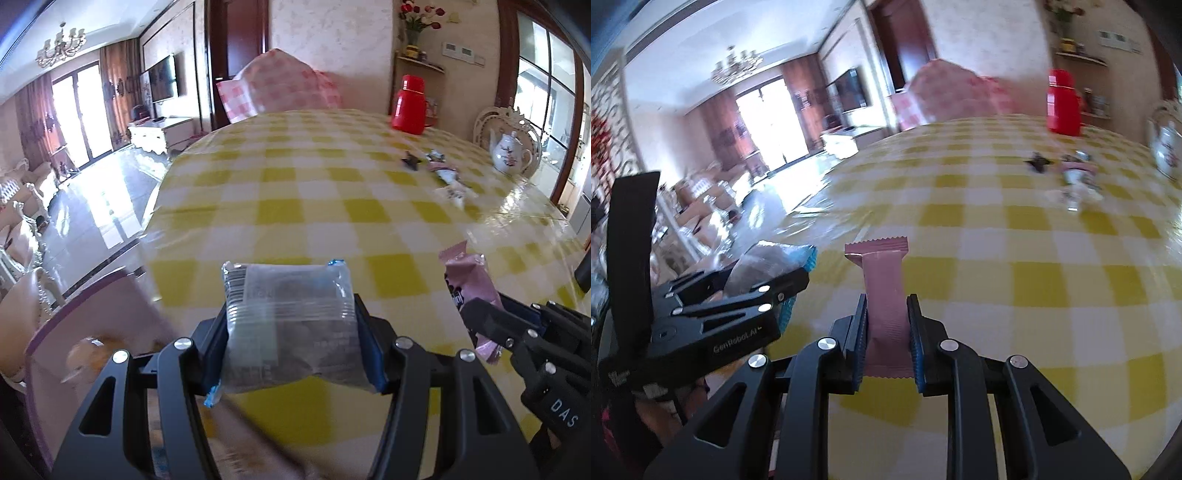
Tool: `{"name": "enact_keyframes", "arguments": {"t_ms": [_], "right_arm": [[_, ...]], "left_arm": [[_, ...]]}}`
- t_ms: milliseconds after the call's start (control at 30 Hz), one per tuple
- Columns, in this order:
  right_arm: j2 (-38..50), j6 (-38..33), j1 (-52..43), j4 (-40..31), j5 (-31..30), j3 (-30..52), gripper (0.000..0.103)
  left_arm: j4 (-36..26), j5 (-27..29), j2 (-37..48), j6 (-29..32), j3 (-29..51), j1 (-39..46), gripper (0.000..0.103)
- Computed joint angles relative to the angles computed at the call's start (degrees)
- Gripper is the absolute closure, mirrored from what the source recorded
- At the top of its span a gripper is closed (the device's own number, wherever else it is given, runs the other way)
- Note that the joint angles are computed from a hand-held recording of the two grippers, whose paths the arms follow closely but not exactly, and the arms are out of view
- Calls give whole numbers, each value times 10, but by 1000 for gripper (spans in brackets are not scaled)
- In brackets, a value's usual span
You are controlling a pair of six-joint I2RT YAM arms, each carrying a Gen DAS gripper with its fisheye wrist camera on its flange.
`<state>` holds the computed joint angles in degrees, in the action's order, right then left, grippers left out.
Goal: Organize snacks
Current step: 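Carry the clear bag and pink bar to the white box and open both tools, then move both tools back over the table toward the remaining snacks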
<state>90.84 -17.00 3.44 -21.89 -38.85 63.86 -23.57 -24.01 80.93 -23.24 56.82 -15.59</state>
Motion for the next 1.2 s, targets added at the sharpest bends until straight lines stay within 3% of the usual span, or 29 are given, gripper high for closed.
{"name": "enact_keyframes", "arguments": {"t_ms": [167, 367, 633, 700, 767, 867, 1000, 1100, 1200], "right_arm": [[-40, -30, 60, -5, 2, -40, 82], [-84, -62, 157, -9, 31, -84, 82], [-128, -111, 320, -20, 76, -137, 82], [-130, -129, 336, -33, 57, -140, 80], [-141, -137, 342, -35, 44, -147, 74], [-154, -135, 310, -29, 17, -148, 51], [-135, -109, 214, -19, 1, -118, 48], [-100, -88, 119, -18, -25, -77, 44], [-56, -62, 20, -12, -52, -30, 35]], "left_arm": [[-31, 39, -71, 48, -47, 72, 43], [-83, 67, -120, 115, -50, 162, 43], [-153, 66, -161, 233, -62, 277, 40], [-167, 77, -168, 253, -62, 308, 36], [-172, 67, -171, 254, -59, 325, 17], [-172, 38, -179, 220, -49, 340, 7], [-154, 48, -195, 183, -48, 322, 5], [-123, 25, -202, 137, -51, 263, 3], [-88, 44, -195, 83, -46, 195, 2]]}}
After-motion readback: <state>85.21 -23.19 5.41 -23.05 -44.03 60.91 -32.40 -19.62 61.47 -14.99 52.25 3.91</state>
